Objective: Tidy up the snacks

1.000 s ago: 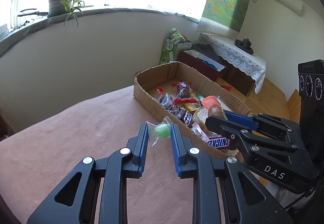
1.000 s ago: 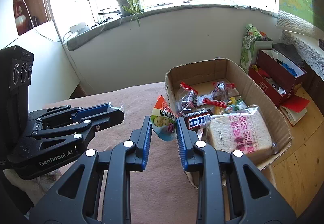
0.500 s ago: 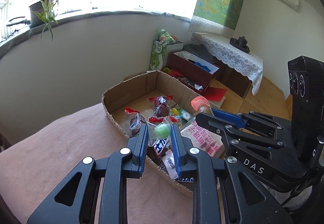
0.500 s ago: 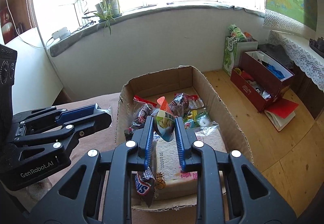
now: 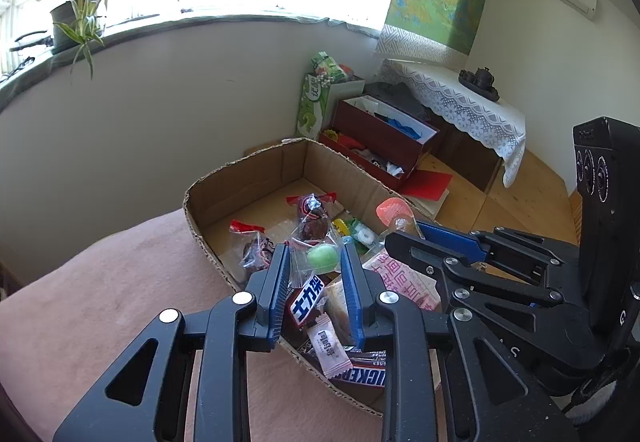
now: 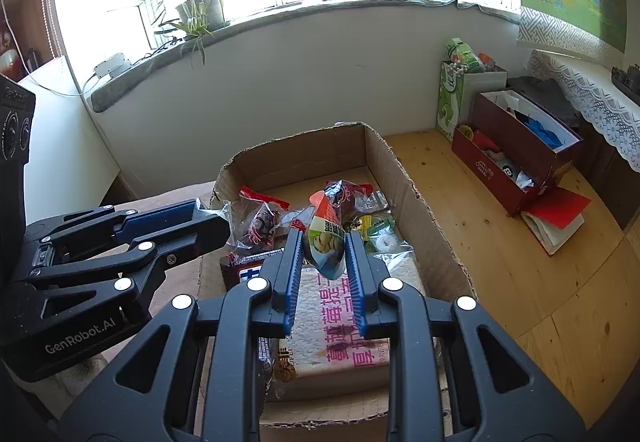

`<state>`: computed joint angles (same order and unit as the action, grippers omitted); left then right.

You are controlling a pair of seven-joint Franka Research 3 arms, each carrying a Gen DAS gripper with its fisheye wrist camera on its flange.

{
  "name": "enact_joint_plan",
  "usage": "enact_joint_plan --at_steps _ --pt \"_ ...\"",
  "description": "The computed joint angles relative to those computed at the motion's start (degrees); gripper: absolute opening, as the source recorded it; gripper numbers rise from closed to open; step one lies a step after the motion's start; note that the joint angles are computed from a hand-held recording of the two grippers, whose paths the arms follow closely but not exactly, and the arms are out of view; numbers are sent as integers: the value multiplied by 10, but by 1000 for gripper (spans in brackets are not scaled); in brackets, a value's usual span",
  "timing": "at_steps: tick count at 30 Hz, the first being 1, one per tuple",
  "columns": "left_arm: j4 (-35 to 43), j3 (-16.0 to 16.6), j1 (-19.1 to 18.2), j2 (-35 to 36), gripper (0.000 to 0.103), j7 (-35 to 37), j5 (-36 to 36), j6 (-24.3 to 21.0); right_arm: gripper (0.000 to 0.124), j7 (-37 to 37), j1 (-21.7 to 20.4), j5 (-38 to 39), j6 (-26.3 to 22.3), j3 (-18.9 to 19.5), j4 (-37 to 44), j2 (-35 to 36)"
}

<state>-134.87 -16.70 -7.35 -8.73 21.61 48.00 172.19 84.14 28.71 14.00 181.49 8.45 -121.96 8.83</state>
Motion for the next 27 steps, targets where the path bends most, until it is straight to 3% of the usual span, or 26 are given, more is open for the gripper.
enact_joint_plan --at_steps 4,7,10,13,24,27 --pt "-1 -2 0 -3 25 -5 3 -4 29 -7 -5 10 1 6 -2 -1" --pt "-3 -4 3 -8 33 -14 11 -5 47 35 34 -30 12 -40 -8 -4" --pt "-5 -4 3 -11 35 -13 11 -6 50 56 44 -50 16 -55 -13 -9" --pt "-8 -6 5 -17 38 -19 13 -7 58 112 91 -105 19 -113 -18 -12" --pt "-18 -16 15 -37 58 -37 26 -19 73 244 135 -247 14 -180 -32 -20" --pt "-22 -15 15 -41 61 -40 24 -20 82 292 148 -300 20 -199 -40 -26"
